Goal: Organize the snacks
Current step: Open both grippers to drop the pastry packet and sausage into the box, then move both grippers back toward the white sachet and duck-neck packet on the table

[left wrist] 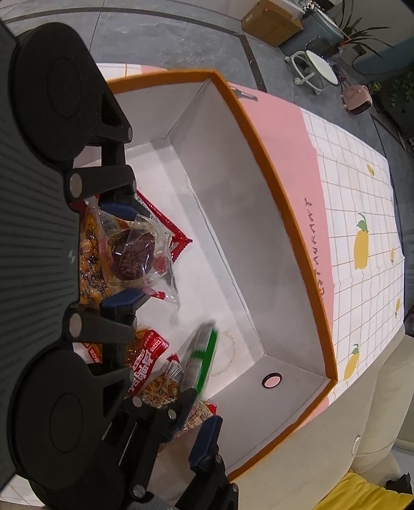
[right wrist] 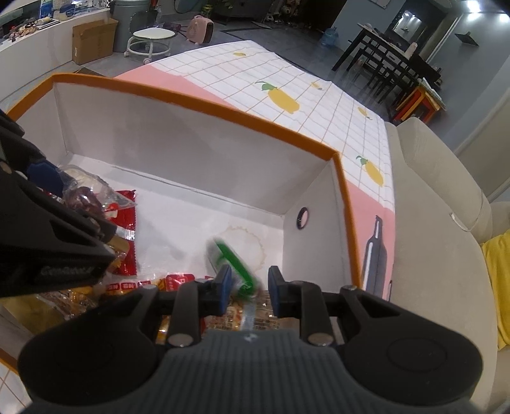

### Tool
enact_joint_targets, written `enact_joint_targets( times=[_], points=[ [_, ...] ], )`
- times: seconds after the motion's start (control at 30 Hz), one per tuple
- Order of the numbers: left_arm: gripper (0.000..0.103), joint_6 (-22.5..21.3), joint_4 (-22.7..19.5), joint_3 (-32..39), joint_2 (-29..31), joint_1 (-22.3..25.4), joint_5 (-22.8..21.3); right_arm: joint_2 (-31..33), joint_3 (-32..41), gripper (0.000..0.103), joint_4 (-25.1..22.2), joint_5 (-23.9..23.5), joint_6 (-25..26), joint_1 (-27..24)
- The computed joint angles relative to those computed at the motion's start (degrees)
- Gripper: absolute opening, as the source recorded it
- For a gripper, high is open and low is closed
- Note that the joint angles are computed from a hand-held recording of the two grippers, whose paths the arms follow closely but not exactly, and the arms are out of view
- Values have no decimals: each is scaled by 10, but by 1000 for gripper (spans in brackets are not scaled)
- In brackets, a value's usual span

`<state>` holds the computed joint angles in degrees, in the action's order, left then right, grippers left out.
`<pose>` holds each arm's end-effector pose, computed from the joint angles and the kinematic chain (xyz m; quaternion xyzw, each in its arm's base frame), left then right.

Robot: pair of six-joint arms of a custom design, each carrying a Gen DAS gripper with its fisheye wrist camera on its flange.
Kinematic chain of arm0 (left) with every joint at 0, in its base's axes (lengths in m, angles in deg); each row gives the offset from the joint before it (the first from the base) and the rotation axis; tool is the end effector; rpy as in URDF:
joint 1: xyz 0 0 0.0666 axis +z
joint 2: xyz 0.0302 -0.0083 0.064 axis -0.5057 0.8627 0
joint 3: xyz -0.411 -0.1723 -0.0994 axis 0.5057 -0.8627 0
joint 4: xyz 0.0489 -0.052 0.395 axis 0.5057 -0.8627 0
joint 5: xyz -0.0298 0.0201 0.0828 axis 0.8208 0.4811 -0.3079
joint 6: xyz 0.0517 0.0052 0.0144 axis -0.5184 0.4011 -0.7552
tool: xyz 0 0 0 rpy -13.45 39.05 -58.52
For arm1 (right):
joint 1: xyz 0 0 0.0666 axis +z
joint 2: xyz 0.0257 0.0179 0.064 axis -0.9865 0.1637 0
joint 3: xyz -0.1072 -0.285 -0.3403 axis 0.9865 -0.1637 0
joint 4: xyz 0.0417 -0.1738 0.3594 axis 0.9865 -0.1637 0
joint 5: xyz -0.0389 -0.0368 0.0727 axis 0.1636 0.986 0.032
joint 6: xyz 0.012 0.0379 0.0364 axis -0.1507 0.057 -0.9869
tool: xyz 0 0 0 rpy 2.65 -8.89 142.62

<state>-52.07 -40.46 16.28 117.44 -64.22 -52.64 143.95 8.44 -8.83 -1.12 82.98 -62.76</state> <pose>0.4695 -0.3041 0.3748 0.0441 0.9748 0.0250 0.2173 0.4765 0.1474 0.3537 -0.2919 0.8987 -0.0744 0.3187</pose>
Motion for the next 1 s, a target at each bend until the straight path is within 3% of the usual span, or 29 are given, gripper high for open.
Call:
enact_joint_targets(
  times=[0.27,0.33,0.53,1.0],
  points=[
    [74,-7,1,-1,-17,-9,-30,-23,-5,40,-5,0,-2,-1],
    [74,-6,1,-3,-24,-12,-38,-31,-8,47,-6,-3,-1,-1],
    [74,7,2,-13,-50,-24,-57,-66,-25,57,-7,-15,-17,-4],
    [74,6,41,-67,-139,-102,-170,-190,-68,67,-27,-84,-102,-31]
  ],
)
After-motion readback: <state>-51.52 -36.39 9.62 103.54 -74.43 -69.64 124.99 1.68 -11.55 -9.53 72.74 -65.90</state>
